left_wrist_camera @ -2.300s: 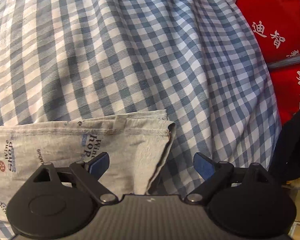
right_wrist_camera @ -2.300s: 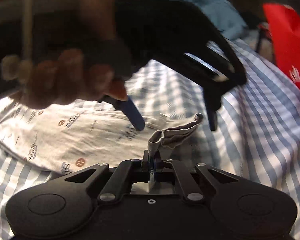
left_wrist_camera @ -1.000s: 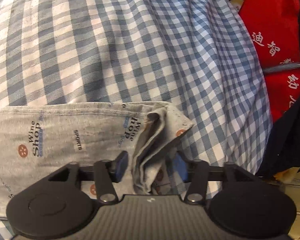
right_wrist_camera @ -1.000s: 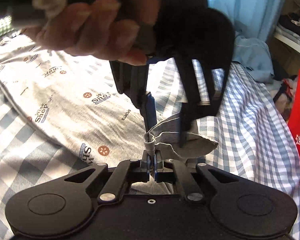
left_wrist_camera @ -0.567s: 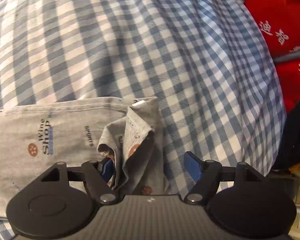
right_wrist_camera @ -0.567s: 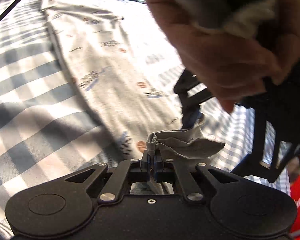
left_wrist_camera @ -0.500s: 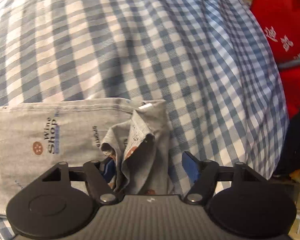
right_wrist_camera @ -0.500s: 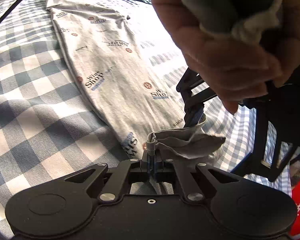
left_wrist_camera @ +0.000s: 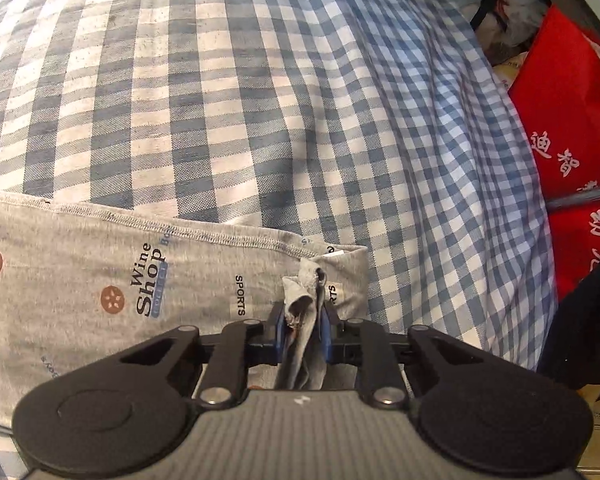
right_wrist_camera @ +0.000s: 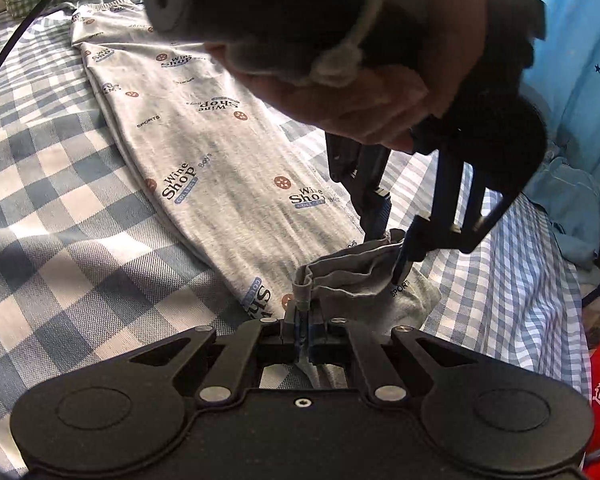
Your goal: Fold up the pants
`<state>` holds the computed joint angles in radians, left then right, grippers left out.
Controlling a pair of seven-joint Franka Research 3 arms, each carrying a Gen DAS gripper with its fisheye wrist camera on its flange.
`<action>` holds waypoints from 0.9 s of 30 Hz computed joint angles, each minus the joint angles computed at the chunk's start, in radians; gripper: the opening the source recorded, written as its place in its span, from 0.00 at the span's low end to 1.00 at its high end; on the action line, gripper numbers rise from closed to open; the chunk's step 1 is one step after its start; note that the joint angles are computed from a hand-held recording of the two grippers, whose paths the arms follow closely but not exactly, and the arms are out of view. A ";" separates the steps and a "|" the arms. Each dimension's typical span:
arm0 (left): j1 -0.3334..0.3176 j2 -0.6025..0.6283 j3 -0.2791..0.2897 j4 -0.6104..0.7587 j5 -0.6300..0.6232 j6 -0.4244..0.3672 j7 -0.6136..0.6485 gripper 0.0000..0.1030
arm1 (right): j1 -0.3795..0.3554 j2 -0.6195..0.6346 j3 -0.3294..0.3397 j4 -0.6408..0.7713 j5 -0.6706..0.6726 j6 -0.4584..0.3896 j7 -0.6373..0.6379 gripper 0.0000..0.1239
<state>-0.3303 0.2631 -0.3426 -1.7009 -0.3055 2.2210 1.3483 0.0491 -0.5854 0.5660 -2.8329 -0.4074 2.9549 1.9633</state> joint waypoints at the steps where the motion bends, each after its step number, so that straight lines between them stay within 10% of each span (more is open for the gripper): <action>1: 0.011 -0.013 -0.001 -0.017 -0.018 0.007 0.019 0.15 | -0.008 -0.004 0.012 0.001 0.000 -0.002 0.014 0.02; 15: 0.109 -0.115 0.034 -0.086 -0.230 -0.033 0.296 0.05 | -0.004 -0.002 0.081 0.132 -0.059 -0.139 0.178 0.02; 27: 0.216 -0.246 0.172 -0.244 -0.327 -0.049 0.508 0.05 | -0.002 0.353 0.142 0.482 -0.258 -0.245 0.326 0.02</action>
